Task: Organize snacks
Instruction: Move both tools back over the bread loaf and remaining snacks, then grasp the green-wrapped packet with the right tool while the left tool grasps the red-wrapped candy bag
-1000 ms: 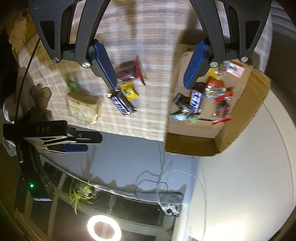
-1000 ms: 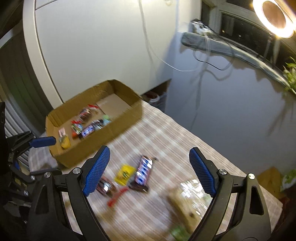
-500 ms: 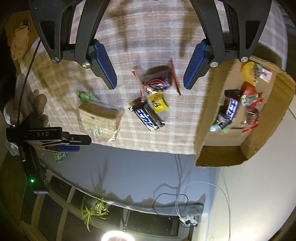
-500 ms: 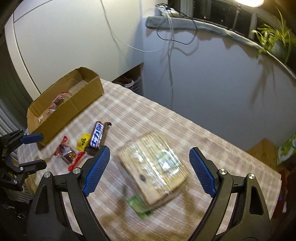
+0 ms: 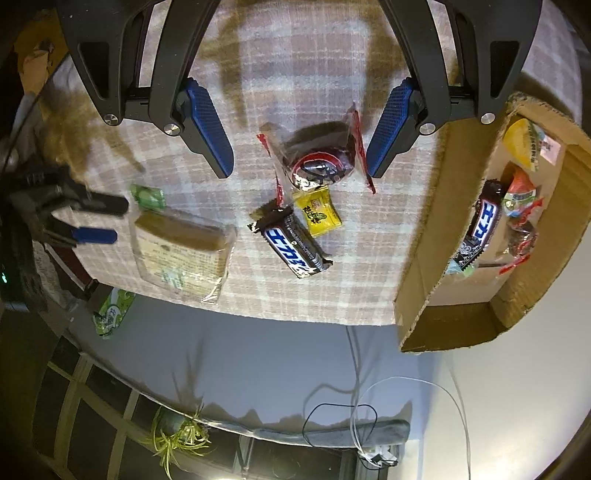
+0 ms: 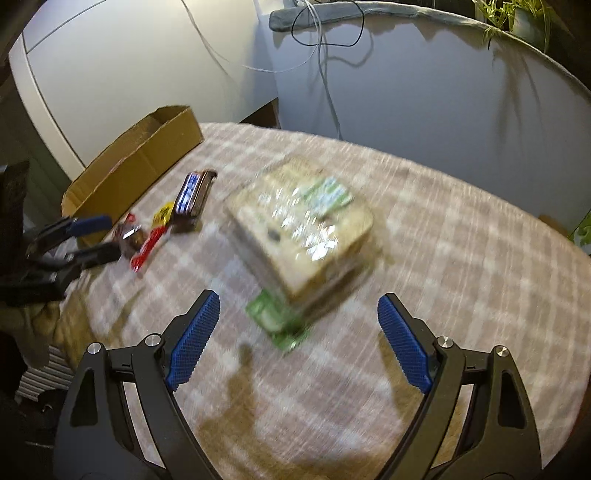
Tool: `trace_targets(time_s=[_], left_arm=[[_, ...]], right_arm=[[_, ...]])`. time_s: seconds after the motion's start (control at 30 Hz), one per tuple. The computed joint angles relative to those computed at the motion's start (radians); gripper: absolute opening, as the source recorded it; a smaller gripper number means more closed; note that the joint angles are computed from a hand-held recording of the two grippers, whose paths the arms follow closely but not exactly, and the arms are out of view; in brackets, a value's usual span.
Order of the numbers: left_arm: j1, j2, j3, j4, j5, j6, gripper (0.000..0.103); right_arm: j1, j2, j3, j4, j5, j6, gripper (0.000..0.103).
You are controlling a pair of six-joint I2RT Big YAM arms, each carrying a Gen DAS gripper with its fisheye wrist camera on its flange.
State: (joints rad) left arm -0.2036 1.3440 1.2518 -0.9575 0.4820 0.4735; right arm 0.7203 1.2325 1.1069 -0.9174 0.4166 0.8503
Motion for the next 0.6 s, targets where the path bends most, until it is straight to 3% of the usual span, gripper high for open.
trace_targets(time_s=[0.07,0.13,0.23,0.6], left_arm=[[-0.003,0.002,-0.002,0.007,-0.01,0.0,0.074],[-0.009,0.01,0.002,0.011,-0.019,0.0,0.074],[-0.013,0.017,0.002,0.014,-0.028,-0.001,0.074],[-0.026,0.065,0.005,0.041,-0.075,-0.035,0.074]], right_arm=[[0.008,0.005,-0.008,0.01,-0.008,-0.008,0.09],[0.01,0.015,-0.01,0.016,-0.019,-0.016,0.08],[0.008,0.031,-0.009,0.03,-0.041,-0.025,0.075],[0.038,0.101,0.04,-0.003,0.011,-0.031,0.061]])
